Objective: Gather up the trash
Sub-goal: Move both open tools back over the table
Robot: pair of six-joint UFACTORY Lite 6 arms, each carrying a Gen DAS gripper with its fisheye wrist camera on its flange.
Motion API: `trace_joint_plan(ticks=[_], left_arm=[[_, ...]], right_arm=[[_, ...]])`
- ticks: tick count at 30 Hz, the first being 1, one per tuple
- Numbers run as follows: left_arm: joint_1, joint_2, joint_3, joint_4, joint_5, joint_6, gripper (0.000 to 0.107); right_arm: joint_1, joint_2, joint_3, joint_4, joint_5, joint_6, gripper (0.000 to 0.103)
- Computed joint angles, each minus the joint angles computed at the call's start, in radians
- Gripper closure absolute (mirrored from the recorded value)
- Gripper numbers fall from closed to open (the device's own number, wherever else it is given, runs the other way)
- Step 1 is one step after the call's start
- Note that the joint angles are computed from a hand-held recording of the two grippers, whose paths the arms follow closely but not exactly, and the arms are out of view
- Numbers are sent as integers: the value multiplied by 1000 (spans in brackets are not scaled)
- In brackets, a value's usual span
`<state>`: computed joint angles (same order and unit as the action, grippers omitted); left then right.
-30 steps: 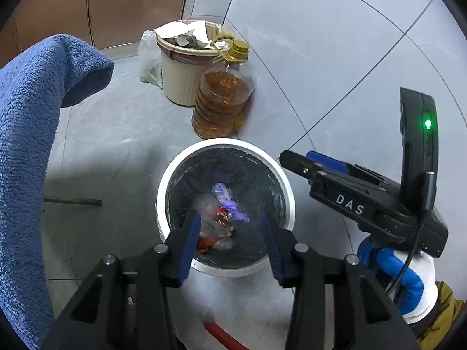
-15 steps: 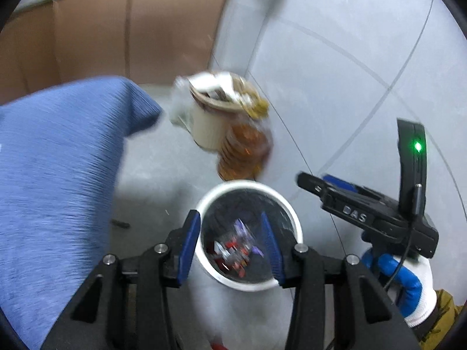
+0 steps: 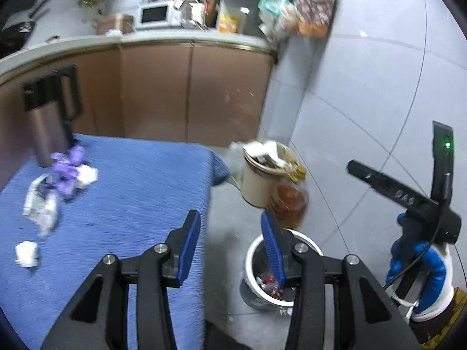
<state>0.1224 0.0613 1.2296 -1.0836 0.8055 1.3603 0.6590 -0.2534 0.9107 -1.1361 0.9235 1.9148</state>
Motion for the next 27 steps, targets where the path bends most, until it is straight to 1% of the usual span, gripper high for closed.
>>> trace_joint_plan(ticks=[4,6,10,12,16,20,22,27], left_arm=[[147,-59,0,-49,62,58,65],[251,-72,24,-73,118,76,62],[418,-64,73,-117,201,89,56],[518,-49,106,-142,239,101,55],[669,5,180,-177,295,108,53],[783,63,257,-221,301,130,50],[836,103,308,-241,309,127,45],[915,209,425,-269,306,103,41]], right_arm=[[113,39,139,-34,118,-33,3],[166,66,213,-49,164,-59,1],[267,150,374,-82,243,-113,0],[311,194,454,-98,277,-149,0],[369,280,590,-125,319,-207,0],[424,341,698,-164,355,-250,0],[445,354,727,-183,365,-265,0],[470,467,885,-209,373,-343,0]])
